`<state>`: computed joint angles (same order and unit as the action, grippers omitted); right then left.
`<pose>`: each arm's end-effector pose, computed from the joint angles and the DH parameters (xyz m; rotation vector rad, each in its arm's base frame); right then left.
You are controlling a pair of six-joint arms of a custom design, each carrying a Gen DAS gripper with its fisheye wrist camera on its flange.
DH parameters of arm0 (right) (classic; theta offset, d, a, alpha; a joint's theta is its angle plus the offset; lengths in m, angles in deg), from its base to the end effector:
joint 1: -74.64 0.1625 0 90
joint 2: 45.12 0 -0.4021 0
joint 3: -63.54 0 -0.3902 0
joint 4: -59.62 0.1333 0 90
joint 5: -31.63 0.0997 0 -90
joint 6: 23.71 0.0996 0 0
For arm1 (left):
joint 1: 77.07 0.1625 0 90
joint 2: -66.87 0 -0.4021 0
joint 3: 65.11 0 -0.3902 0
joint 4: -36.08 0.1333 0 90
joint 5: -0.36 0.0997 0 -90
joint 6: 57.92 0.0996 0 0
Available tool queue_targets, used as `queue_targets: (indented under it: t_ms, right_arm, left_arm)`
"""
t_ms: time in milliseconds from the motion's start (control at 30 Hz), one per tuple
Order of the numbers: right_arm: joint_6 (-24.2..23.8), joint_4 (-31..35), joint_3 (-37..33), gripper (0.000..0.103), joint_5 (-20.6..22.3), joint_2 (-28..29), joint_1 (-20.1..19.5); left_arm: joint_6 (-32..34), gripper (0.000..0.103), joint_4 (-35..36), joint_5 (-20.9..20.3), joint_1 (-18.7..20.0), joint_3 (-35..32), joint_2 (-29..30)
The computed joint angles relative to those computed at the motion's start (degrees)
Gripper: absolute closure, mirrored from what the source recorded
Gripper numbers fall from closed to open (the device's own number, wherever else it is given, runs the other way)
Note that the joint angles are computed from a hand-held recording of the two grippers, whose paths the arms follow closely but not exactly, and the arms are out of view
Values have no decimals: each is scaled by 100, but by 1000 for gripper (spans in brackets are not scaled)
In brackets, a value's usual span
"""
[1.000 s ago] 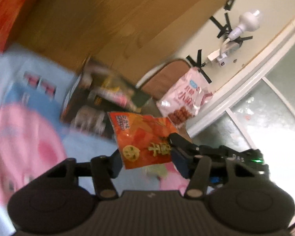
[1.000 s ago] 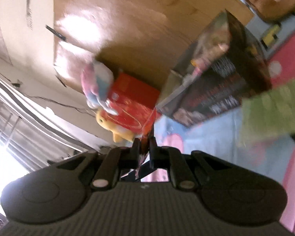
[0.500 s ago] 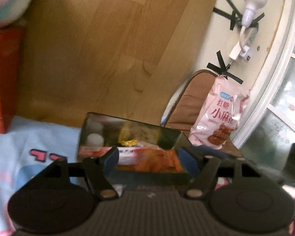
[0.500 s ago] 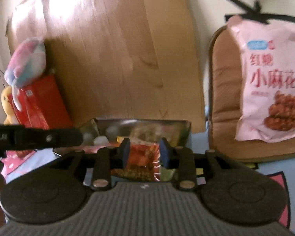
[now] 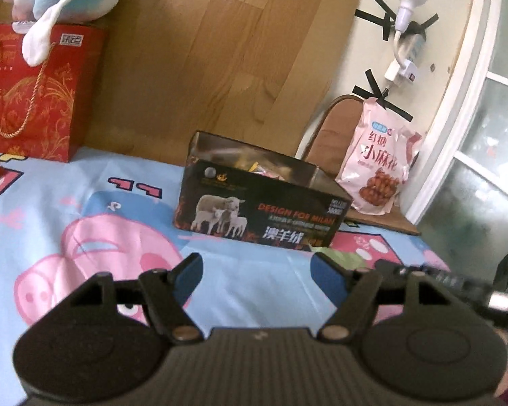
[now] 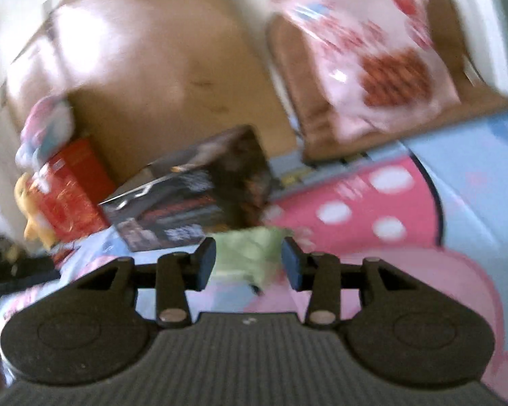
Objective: Organize snacks
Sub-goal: 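Move the right gripper to the light green leaf-print packet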
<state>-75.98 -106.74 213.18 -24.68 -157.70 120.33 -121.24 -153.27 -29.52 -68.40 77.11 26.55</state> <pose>-0.0653 -0.3368 0.2976 0.4840 -2.7035 1.2659 -0.2867 -0.2659 -0.0131 0.4160 2.4227 -1.3388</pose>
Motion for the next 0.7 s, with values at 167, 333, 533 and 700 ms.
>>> queue_targets:
  t_ms: [167, 333, 533, 700]
  right_arm:
    - [296, -121, -86, 56, -67, 173, 38]
    - [406, -85, -110, 56, -133, 182, 43]
    - [425, -39, -137, 54, -192, 192, 56]
    - [397, -36, -127, 51, -194, 191, 66]
  left_arm:
    - [-423, 31, 391, -93, 187, -55, 138]
    - [-485, 31, 315, -21, 117, 19, 172]
    - [-439, 31, 227, -2, 109, 21, 201]
    - [-448, 29, 133, -30, 137, 43, 192]
